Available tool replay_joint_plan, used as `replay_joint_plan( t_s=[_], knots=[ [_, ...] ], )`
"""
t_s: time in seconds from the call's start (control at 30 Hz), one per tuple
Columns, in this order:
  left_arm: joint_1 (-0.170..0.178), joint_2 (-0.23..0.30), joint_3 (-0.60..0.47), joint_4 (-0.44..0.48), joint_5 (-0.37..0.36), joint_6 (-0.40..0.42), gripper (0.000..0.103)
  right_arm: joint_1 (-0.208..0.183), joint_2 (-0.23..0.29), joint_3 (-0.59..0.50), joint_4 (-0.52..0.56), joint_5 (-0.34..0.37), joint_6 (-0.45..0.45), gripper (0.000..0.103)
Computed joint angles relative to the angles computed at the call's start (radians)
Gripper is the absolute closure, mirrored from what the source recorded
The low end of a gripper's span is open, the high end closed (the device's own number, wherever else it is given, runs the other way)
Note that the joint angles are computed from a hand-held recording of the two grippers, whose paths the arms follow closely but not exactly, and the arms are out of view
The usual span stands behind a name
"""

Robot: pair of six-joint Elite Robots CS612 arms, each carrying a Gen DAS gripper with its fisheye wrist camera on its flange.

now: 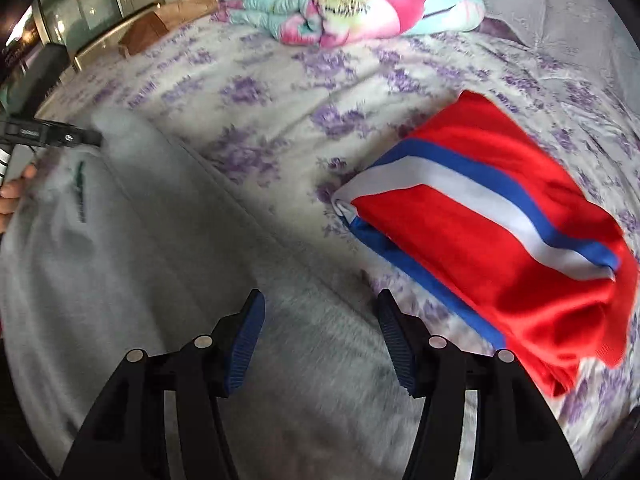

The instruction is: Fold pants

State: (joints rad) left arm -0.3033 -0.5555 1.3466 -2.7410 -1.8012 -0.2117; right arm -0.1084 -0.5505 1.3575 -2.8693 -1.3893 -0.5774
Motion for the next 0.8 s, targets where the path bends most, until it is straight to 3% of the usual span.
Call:
replay_joint_plan(
  t_s=[0.03,0.07,0.1,0.2,0.3,0.47,0.63,0.7,0.8],
  knots=[
    [-0.001,0.002,-0.001,-0.005,0.002,-0.005,0.017,-0.001,0.004,-0.005,0.009,0.004,0.003,0.059],
    [-0.001,0.002,-0.001,-0.006,-0.004,-0.006,0.033,-0.004,0.004,-0.005,0.017,0.019,0.011,0.083],
    [-0.007,-0.005,0.008,-0.015,0.021,-0.010,0.043,-0.009,-0.002,0.001,0.024,0.045,0.013,0.091],
    [-0.014,-0.028,0.045,-0.076,0.059,-0.021,0.060,-0.025,-0.033,0.068,-0.073,0.109,-0.003,0.094],
    [-0.005,-0.060,0.095,-0.171,0.024,-0.055,0.067,-0.037,-0.076,0.152,-0.202,0.164,0.006,0.094],
    [-0.002,-0.125,0.193,-0.305,-0.027,-0.086,0.071,-0.056,-0.164,0.313,-0.425,0.249,0.021,0.094],
    [-0.001,-0.208,0.341,-0.450,-0.067,-0.088,0.073,-0.081,-0.267,0.559,-0.643,0.363,-0.057,0.094],
    [-0.003,-0.245,0.422,-0.514,-0.077,-0.077,0.073,-0.092,-0.285,0.643,-0.683,0.409,-0.090,0.094],
    [-0.012,-0.280,0.521,-0.537,-0.061,-0.048,0.069,-0.099,-0.270,0.732,-0.702,0.434,-0.120,0.094]
  ],
)
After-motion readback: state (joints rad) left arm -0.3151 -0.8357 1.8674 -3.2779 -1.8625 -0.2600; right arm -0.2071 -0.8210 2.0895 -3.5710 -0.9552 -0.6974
